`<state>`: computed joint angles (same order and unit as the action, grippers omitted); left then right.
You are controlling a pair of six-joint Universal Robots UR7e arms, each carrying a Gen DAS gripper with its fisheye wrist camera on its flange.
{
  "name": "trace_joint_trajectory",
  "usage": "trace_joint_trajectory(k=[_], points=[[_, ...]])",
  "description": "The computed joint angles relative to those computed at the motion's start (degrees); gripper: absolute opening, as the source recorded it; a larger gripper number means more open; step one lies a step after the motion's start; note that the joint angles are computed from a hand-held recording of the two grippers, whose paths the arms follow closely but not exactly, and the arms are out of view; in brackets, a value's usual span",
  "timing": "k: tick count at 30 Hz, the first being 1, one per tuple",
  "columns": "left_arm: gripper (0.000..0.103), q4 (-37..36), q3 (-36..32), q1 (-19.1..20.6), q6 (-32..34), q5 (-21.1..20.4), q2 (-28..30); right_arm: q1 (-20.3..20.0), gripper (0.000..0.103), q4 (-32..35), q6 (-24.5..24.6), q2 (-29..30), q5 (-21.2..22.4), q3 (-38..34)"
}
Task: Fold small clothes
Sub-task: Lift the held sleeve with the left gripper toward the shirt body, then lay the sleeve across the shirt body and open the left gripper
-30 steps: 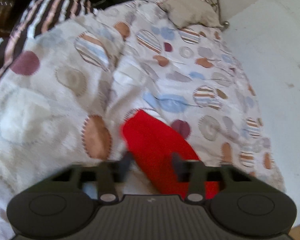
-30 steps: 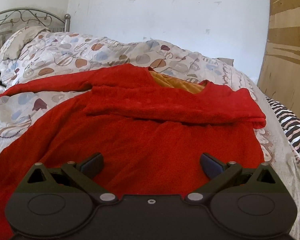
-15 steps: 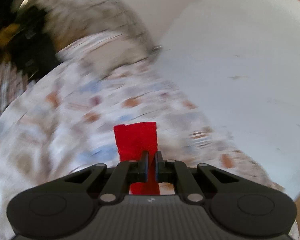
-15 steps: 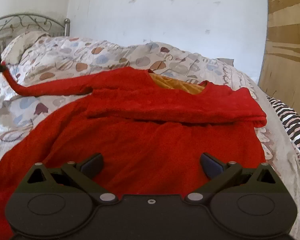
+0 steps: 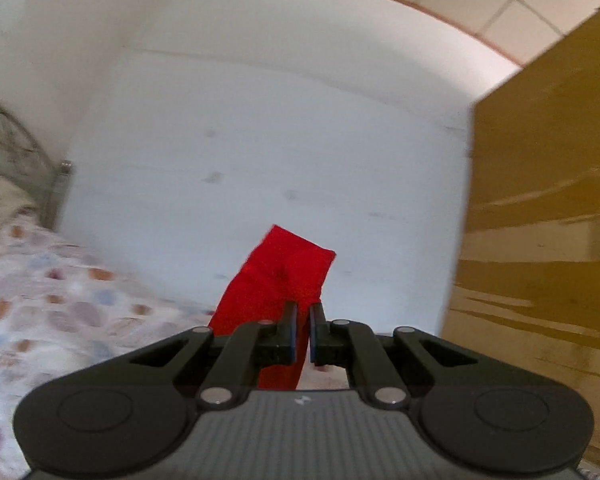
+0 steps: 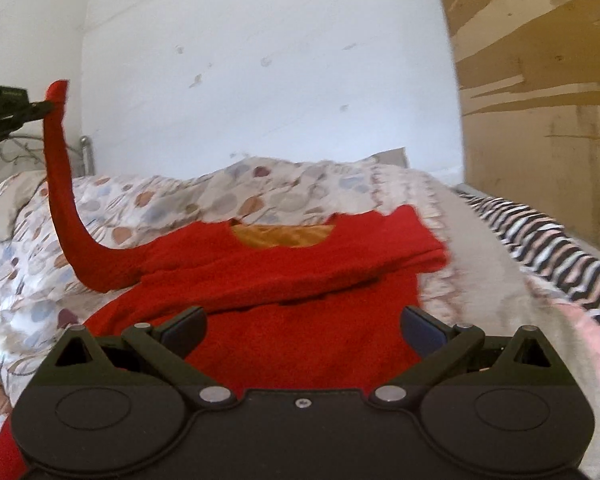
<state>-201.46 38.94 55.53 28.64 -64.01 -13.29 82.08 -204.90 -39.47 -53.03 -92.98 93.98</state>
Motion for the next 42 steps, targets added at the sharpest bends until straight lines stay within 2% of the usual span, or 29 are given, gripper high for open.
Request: trace_joint_trajectory(k=[5, 7, 13, 19, 20, 23, 26, 34, 37, 38, 40, 41, 42], points=[[0.005, 5.76, -6.28, -1.03, 1.00, -4.41, 5.38, -1.25, 0.103, -3.02, 0.87, -2.11, -1.83, 2.08], [0.005, 7.65, -6.46, -1.28, 1.74, -6.78, 6.51, -1.86, 0.103, -3.73, 1.70, -2.88, -2.76, 2.76], [0.005, 13.52, -3.70, -1.66, -1.40, -9.85, 8.22, -3.24, 0.103, -5.56, 3.06, -4.40, -5.91, 4.16], [0.005, 15.13, 5.15, -0.72, -4.91, -12.17, 6.23, -3.88, 0.103, -7.03, 4.64, -5.49, -8.17, 5.30], [0.005, 13.89, 8.91, -0.81, -5.13, -12.35, 4.75, -3.90, 0.103, -7.28, 4.13, -5.55, -8.35, 5.38], [0.005, 14.42, 13.13, -1.00, -5.37, -11.80, 3.11, -3.87, 0.103, -7.34, 3.11, -5.47, -8.92, 5.14], [0.005, 16.85, 13.92, -1.52, -5.49, -9.00, 2.85, -3.69, 0.103, -7.50, 3.39, -5.36, -9.15, 5.09], [0.006, 20.65, 18.29, -1.31, -8.98, -9.32, 0.21, -2.65, 0.103, -7.94, 2.64, -3.74, -10.82, 3.67], [0.015, 22.95, 19.82, -1.13, -10.75, -9.86, -1.28, -2.35, 0.103, -7.65, 2.94, -3.41, -10.73, 3.23], [0.024, 23.45, 20.37, -1.11, -11.48, -9.96, -1.82, -2.26, 0.103, -7.52, 2.79, -3.31, -10.74, 3.09], [0.048, 23.10, 22.41, -1.09, -12.17, -10.28, -3.23, -2.08, 0.103, -6.92, 2.37, -3.16, -10.99, 2.88], [0.070, 22.19, 23.44, -1.15, -12.29, -10.13, -3.84, -1.97, 0.103, -6.42, 2.15, -3.08, -11.29, 2.72], [0.079, 20.78, 24.51, -1.26, -12.32, -9.70, -4.40, -1.87, 0.103, -5.94, 1.94, -2.97, -11.67, 2.58]])
